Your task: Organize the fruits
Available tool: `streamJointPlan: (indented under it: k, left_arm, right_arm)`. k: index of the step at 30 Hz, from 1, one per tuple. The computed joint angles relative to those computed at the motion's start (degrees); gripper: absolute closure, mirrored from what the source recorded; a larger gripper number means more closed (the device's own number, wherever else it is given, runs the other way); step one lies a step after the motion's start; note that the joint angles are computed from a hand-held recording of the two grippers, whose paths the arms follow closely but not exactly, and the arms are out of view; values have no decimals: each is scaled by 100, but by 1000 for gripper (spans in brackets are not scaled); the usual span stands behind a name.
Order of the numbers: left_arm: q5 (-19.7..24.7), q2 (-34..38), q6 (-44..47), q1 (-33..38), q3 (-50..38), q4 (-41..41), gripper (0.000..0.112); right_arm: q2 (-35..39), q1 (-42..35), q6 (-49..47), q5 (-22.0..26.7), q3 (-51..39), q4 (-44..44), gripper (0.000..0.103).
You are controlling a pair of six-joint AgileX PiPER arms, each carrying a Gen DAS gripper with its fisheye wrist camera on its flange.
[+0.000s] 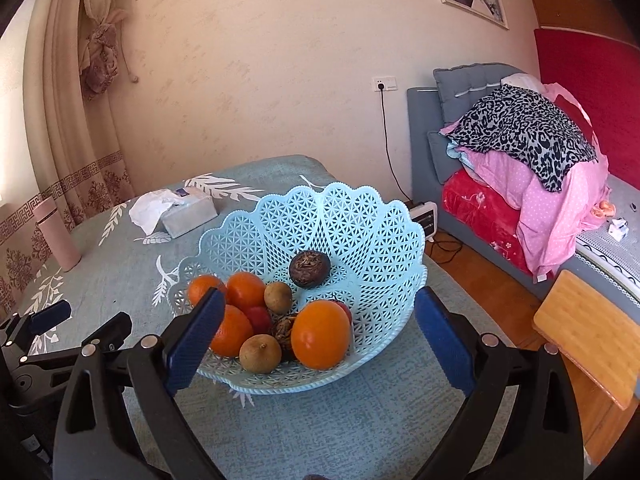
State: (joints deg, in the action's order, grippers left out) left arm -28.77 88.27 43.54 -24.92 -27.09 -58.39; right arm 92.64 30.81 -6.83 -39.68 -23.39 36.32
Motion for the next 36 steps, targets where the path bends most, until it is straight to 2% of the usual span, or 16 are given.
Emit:
streamJointPlan:
  k: [10,29,36]
  left_arm:
    - [-110,-50,-146,-54,90,132,20]
    - [-180,1,-144,-59,96,93,19]
    - [-489,82,-2,-223,98,-131,19]
  right_arm:
    - [66,205,-205,-101,-17,72,6]
    - [109,256,-391,31,-103,152,6]
    - [49,382,-669,137,-61,494,6]
